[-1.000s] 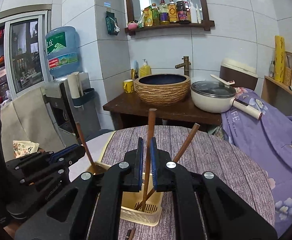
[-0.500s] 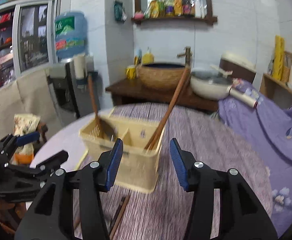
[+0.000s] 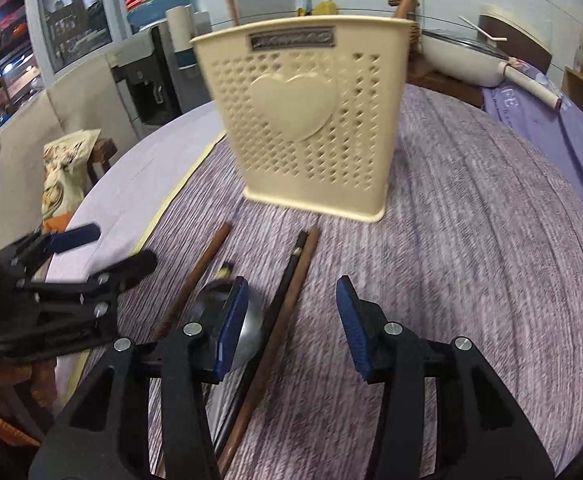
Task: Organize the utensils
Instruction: 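Lower right tool onto the steel spoons while left tool lowers onto a chopstick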
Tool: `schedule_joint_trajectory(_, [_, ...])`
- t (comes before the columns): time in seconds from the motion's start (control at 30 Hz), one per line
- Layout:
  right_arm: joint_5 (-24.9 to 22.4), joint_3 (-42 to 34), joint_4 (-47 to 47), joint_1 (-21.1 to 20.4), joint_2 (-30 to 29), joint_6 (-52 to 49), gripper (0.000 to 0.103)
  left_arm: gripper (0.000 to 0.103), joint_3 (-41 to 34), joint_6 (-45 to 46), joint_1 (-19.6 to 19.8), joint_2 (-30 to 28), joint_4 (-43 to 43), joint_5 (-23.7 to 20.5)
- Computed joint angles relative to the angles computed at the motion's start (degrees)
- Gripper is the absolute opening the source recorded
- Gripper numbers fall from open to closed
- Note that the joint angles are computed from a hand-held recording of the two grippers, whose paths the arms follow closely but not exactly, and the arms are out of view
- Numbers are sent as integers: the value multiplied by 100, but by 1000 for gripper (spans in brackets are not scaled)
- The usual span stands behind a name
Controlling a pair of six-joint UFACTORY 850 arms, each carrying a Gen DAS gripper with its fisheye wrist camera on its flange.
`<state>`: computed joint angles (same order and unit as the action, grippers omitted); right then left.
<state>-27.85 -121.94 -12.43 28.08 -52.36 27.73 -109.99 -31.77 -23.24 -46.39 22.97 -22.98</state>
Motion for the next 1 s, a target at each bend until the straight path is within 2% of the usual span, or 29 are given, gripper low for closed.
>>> schedule_joint_trajectory(0.17, [18,252,137,151,96,-313,46,87,203,-447,2,95,423,54])
schedule_joint_trajectory(0.37, [-226,30,-45,270,-59,-506,46,87,376,-564,-6,172,473,127])
schedule_joint_trajectory(0.5, [-466,-304,128,281,-271,-829,46,87,413,-466,13,187,318,163])
schedule_joint_trajectory(0.63, [-496,-388,83,294,-328,-913,45,87,411,-434,36,191,236,174])
schedule_joint_trajectory(0.77, [-551,-425,135,303,-341,-1073,37,87,409,-386,49,196,144,191])
schedule_joint_trajectory(1.0, [-588,-498,171,302,-380,-1120,37,87,366,-145,49,168,-108,193])
